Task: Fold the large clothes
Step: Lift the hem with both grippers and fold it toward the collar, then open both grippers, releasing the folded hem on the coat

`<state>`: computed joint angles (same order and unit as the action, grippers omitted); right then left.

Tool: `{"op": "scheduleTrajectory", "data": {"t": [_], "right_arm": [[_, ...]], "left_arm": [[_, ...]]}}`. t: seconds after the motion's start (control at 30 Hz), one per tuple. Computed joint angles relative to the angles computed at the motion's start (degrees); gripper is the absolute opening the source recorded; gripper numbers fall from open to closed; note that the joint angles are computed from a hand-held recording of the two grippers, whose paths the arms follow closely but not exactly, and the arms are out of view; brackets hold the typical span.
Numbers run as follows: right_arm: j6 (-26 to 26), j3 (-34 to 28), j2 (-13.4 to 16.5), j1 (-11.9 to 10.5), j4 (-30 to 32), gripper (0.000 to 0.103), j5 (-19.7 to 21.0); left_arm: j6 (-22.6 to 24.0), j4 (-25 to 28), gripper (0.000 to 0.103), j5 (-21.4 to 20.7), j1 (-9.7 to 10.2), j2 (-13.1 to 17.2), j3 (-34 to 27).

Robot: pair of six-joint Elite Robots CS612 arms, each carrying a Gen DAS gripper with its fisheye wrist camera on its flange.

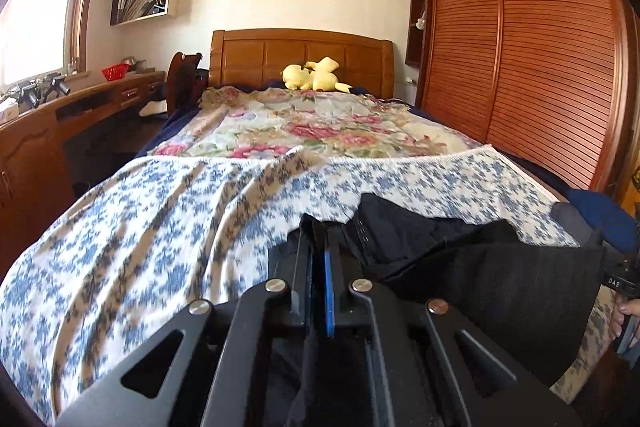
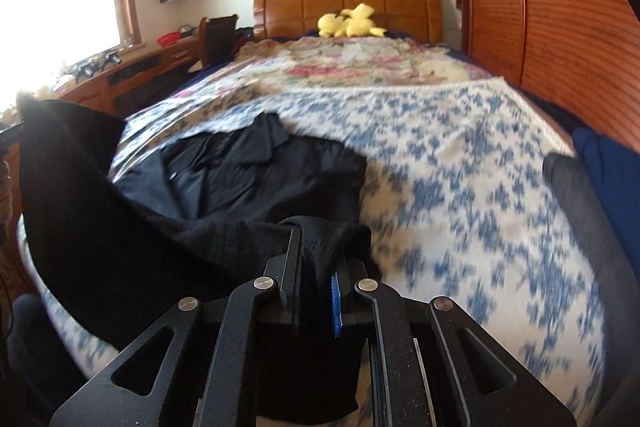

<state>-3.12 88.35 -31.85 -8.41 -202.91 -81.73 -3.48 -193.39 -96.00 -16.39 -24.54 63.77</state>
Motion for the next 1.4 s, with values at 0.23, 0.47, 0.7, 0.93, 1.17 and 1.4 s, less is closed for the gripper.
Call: {"op": "scheduleTrajectory", "data": {"t": [0.23,0.47,0.7,0.93,1.17,1.4], "right_arm": [[-2.43,-8.22,3.12,0.52,6.47,0.008,-3.62],[-6.23,-14.03,6.09,2.15,13.09,0.008,-9.54],[-7.91,-20.35,8.14,3.19,17.69,0.008,-12.22],[-9.94,-28.98,10.97,3.89,22.95,0.008,-13.85],[-8.87,-40.74,15.4,4.09,25.23,0.008,-15.82],[-1.3,-56.85,22.24,4.25,38.58,0.014,-23.86]], "left_arm": [[-1.76,2.16,0.003,-0.95,0.71,4.28,-6.42],[-1.13,5.56,0.003,-2.26,1.21,6.19,-9.38],[-2.49,7.07,0.004,-3.18,1.87,6.74,-10.23],[-2.46,8.6,0.011,-4.05,2.62,6.79,-9.85],[-2.36,8.84,0.022,-5.87,3.23,6.66,-9.24],[-1.37,10.25,0.034,-7.81,3.36,6.9,-9.66]]}}
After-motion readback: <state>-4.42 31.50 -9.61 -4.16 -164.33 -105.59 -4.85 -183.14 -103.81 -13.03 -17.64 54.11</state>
